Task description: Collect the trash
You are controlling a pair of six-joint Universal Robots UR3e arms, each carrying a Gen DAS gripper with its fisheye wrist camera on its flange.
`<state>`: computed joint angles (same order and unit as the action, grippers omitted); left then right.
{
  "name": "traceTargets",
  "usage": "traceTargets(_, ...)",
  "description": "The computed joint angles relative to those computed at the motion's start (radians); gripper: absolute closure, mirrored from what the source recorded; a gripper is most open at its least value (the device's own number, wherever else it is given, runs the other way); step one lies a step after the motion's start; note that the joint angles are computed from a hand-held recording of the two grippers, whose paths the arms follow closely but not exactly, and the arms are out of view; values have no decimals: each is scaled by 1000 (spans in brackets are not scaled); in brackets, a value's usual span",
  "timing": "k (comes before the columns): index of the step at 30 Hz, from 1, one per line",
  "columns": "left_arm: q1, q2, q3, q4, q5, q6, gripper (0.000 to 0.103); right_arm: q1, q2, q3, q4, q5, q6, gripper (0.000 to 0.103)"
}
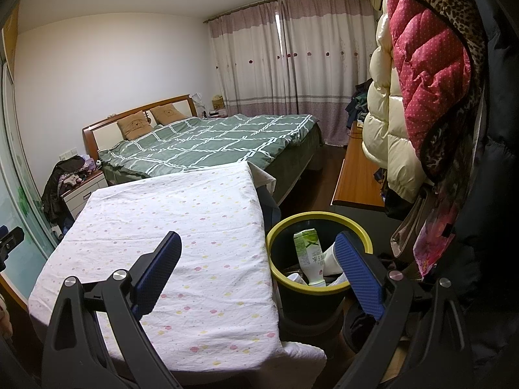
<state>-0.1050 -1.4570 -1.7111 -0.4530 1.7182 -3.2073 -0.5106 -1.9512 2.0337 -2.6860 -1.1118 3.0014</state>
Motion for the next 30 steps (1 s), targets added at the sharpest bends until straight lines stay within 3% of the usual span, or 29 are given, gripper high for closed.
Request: traceTargets(30, 1, -12, -3, 11, -7, 2, 5, 18, 13, 7, -19, -14, 11, 12)
